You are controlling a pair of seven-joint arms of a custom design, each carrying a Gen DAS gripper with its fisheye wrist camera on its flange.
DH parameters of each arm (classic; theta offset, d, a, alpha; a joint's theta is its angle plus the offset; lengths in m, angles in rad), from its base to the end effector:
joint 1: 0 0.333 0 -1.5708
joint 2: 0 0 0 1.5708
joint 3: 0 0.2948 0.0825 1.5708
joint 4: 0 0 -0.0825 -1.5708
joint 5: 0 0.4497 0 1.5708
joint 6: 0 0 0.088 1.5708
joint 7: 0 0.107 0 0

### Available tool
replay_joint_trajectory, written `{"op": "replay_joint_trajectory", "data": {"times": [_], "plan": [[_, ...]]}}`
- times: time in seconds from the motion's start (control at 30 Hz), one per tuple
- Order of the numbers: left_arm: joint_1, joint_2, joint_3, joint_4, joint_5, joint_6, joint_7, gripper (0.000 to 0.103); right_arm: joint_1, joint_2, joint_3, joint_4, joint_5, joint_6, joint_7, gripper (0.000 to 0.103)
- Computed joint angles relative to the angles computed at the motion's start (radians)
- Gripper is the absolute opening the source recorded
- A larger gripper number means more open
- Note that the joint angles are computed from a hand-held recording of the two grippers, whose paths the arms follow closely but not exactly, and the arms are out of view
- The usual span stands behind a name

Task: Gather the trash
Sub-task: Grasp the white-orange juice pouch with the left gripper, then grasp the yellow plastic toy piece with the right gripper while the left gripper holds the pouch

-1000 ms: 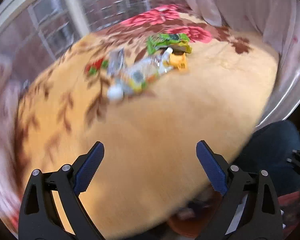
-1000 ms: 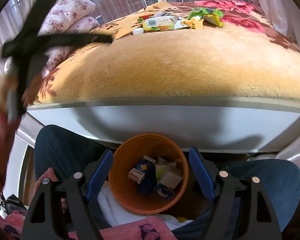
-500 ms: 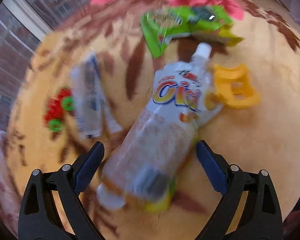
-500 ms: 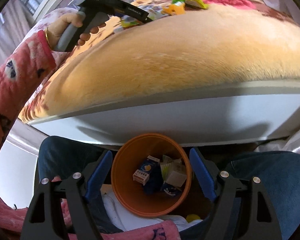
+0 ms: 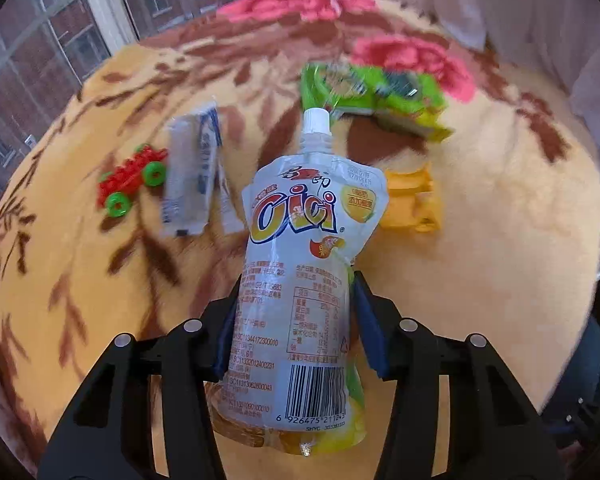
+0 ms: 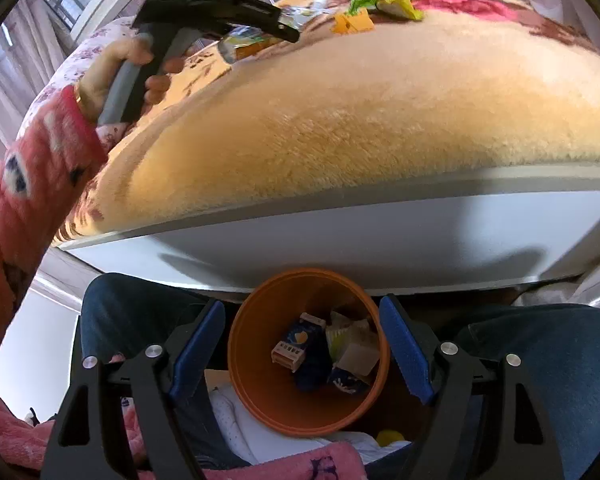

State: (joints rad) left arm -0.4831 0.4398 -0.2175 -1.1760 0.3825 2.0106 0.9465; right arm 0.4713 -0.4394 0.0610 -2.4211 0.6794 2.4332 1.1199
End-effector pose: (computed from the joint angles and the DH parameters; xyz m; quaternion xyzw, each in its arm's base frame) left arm 0.6290 -0.4524 0.5702 -0.6399 0.7289 -0.1784 0.1654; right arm 0.4475 0.2663 0.4731 -0.8250 0.4566 0.0427 0.3304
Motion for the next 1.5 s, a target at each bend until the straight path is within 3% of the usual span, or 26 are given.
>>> {"op": "replay_joint_trajectory", "data": {"times": [0.2,0.4,0.53,0.73,0.83,0.97,1.07,1.3,1.37,1.43,1.5], "plan": [[0.005,-0.24,-0.025,-0.252,0.038,0.083,-0.138,0.049,0.012,-0.053,0.008,-0.031,-0.006,0.031,-0.002,0.078],[0.019,-0.454,-0.083,-0.474,0.098,0.062,-0.301,0.049,0.029,-0.086,0.002,-0.037,-0.013,0.05,-0.014,0.078],[0.031,-0.596,-0.119,-0.64,0.061,0.102,-0.403,0.049,0.029,-0.072,0.005,-0.005,-0.033,0.087,-0.034,0.078],[0.029,-0.695,-0.166,-0.773,0.041,0.129,-0.518,0.049,0.007,0.079,0.038,0.153,-0.131,0.218,-0.066,0.078],[0.027,-0.714,-0.177,-0.809,0.023,0.144,-0.552,0.049,-0.027,0.238,0.067,0.32,-0.241,0.259,-0.031,0.078],[0.024,-0.726,-0.183,-0.833,0.018,0.163,-0.583,0.049,-0.067,0.459,0.101,0.57,-0.554,0.207,0.169,0.078],[0.026,-0.724,-0.188,-0.831,0.031,0.156,-0.59,0.049,-0.035,0.626,0.074,0.775,-0.719,0.141,0.278,0.078],[0.035,-0.73,-0.173,-0.845,0.021,0.174,-0.591,0.049,0.03,0.931,0.014,1.194,-0.751,-0.063,0.331,0.074],[0.04,-0.731,-0.167,-0.849,0.012,0.18,-0.592,0.049,0.044,1.0,0.0,1.294,-0.756,-0.127,0.335,0.068],[0.045,-0.732,-0.162,-0.854,0.004,0.19,-0.591,0.049,0.047,1.053,-0.001,1.373,-0.737,-0.194,0.33,0.054],[0.049,-0.728,-0.16,-0.853,0.003,0.196,-0.587,0.049,0.042,1.072,0.003,1.395,-0.708,-0.211,0.318,0.051]]}}
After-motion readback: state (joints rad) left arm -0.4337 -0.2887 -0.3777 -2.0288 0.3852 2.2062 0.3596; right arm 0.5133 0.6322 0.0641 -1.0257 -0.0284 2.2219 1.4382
